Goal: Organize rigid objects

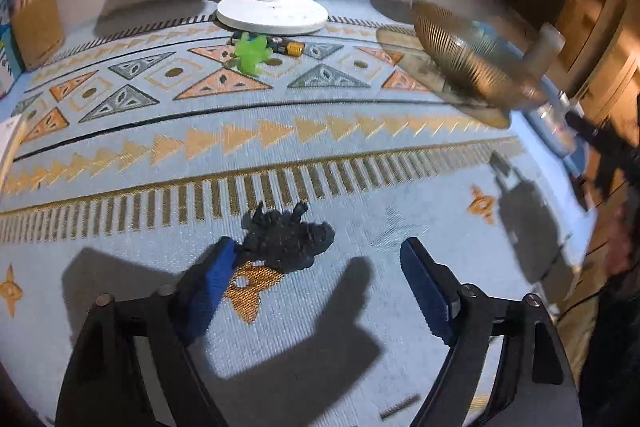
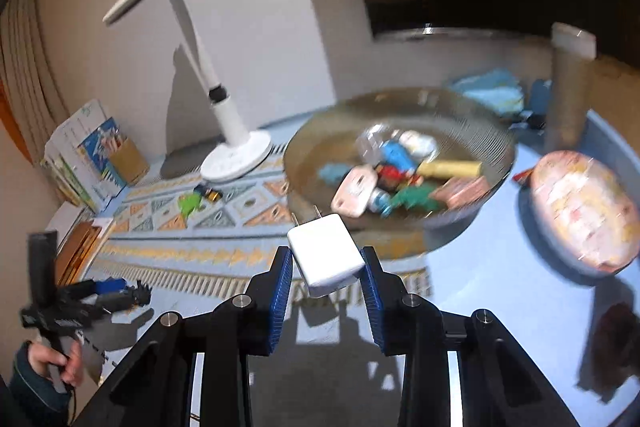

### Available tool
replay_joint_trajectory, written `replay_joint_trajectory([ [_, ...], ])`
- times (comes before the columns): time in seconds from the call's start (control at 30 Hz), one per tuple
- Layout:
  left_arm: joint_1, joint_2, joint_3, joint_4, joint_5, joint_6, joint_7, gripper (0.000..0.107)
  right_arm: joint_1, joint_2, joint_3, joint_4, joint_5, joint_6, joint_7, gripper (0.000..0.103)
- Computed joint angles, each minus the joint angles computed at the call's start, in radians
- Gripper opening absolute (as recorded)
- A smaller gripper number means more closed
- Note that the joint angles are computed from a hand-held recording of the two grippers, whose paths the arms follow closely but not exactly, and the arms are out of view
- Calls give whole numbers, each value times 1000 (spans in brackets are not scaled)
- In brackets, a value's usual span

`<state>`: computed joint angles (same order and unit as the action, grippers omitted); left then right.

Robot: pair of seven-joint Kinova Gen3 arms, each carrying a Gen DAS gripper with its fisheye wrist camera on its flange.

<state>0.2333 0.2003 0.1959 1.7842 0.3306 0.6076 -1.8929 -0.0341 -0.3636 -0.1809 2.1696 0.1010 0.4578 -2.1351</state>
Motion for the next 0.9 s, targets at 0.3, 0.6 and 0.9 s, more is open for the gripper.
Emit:
replay_joint_trajectory([
  [0.3, 86, -30, -52, -15, 99, -69, -75, 45, 14, -33, -8, 17, 22, -7, -7, 33],
  [0.6, 183, 30, 10, -325, 130, -26, -153, 45, 257, -143, -57, -78, 140, 43, -53, 33],
  [0.9, 208, 353, 168, -739, -51, 105, 61, 45, 181, 63, 165, -165, 71, 48, 37, 33],
])
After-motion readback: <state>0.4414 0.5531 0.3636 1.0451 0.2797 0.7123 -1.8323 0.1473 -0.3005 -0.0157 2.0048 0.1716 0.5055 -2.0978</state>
